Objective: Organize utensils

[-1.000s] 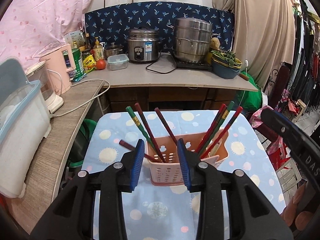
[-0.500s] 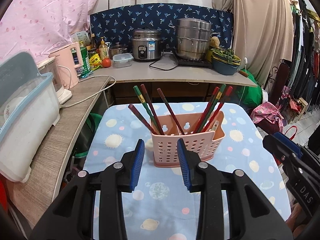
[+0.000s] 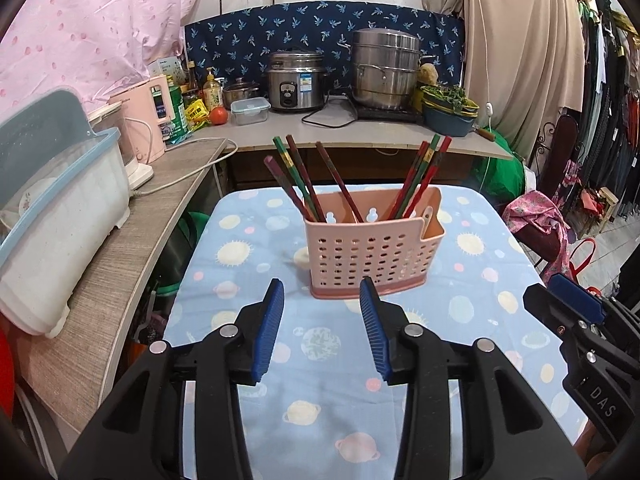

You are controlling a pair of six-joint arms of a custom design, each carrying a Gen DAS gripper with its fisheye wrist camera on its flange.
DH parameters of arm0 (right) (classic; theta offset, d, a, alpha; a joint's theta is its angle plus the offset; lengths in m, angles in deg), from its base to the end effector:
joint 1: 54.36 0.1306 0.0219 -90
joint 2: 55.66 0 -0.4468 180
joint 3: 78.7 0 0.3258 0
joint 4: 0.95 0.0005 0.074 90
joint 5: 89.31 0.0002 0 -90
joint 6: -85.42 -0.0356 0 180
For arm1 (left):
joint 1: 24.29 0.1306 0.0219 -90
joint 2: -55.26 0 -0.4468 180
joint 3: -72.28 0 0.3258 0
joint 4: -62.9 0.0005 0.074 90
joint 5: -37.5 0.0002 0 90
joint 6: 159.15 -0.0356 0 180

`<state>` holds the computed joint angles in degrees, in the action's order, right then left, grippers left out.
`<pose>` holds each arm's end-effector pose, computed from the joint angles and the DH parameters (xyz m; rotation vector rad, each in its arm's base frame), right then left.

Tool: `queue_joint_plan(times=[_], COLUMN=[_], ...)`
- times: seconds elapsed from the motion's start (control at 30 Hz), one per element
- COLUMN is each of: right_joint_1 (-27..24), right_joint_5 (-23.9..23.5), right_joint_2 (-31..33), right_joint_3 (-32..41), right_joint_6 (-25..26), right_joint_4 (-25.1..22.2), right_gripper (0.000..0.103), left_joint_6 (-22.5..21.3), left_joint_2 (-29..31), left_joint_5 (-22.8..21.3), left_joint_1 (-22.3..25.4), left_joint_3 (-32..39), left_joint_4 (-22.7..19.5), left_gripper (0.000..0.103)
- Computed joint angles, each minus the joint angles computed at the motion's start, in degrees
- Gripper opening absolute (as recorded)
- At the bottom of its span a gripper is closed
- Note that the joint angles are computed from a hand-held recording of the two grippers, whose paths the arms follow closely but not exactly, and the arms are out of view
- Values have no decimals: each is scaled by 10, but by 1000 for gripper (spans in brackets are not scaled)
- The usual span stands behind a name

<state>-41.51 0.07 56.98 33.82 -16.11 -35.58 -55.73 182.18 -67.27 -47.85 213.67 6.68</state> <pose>0.5944 0.1355 0.4797 -0.0314 2.1883 0.2534 0.6327 -0.2665 0.4969 0.0693 2.2697 -0.0433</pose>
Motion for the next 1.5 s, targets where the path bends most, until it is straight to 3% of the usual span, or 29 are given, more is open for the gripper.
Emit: queue_joint_plan(times=[0.13,0.47,0.67,0.83,0.93,1.0,1.5], right_joint_1=[1,0,0,1,2,3,3], right_joint_5=[3,5,13,23,27,31,54], right_joint_2=[-6,-14,-12,-11,-10,-9,-10], right_joint_3=[-17,-44,-47,-52,-55,-57,-76], right_joint_6=[4,3,3,-3,-3,3,-6], right_joint_4=[1,5,-2,-2,-2,-2,15], right_gripper=[40,61,66,74,84,97,97], left_joint_6=[0,5,7,9,8,11,25], left_joint_2=[-7,-22,-27,-30,-31,-29,-28], left_joint_5=[-9,-21,-25,-40,-43,-44,-68], left_joint_1=[-5,-8,-10,-12,-11,-11,-11], left_joint_3=[-22,-67,-82,-93,-96,-94,-104], left_joint_4=[6,17,20,23,23,19,13], left_gripper=[46,52,58,73,74,76,92])
